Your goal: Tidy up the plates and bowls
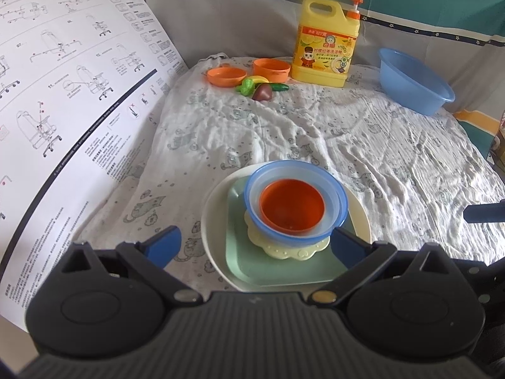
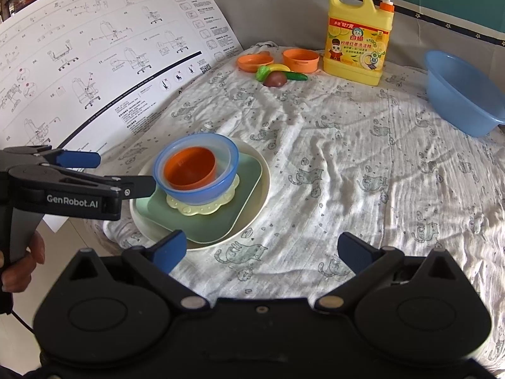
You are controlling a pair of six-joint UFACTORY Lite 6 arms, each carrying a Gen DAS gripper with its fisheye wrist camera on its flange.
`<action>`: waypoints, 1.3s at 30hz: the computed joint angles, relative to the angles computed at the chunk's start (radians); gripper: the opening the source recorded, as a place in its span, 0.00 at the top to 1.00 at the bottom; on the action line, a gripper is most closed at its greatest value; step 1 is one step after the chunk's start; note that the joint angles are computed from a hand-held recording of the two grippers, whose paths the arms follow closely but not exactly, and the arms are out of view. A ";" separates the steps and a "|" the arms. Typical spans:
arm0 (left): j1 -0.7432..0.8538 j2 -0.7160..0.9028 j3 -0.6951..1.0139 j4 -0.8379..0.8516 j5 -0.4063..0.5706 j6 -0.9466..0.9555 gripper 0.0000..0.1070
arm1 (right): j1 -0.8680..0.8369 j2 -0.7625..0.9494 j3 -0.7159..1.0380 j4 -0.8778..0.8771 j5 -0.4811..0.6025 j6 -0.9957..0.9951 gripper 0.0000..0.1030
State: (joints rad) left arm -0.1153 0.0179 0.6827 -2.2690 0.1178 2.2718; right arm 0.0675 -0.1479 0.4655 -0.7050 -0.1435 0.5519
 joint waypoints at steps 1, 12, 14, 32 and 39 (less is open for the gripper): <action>-0.001 0.000 0.000 0.001 0.000 0.000 0.04 | 0.002 0.001 0.001 0.018 0.002 -0.019 0.00; -0.007 -0.003 -0.009 -0.098 0.002 0.099 0.04 | 0.007 0.004 0.002 0.165 0.012 -0.172 0.00; -0.008 -0.001 -0.010 -0.136 0.003 0.138 0.04 | 0.007 0.006 0.003 0.171 0.013 -0.180 0.00; 0.022 0.006 -0.027 0.041 0.032 -0.011 0.04 | -0.007 0.016 0.005 0.163 0.016 -0.194 0.00; 0.020 -0.020 -0.047 -0.012 0.031 0.071 0.04 | -0.020 0.015 0.004 0.083 0.014 -0.131 0.00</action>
State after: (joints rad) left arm -0.0956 -0.0021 0.6361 -2.2814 0.1488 2.3427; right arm 0.0480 -0.1333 0.4693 -0.6217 -0.1296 0.4205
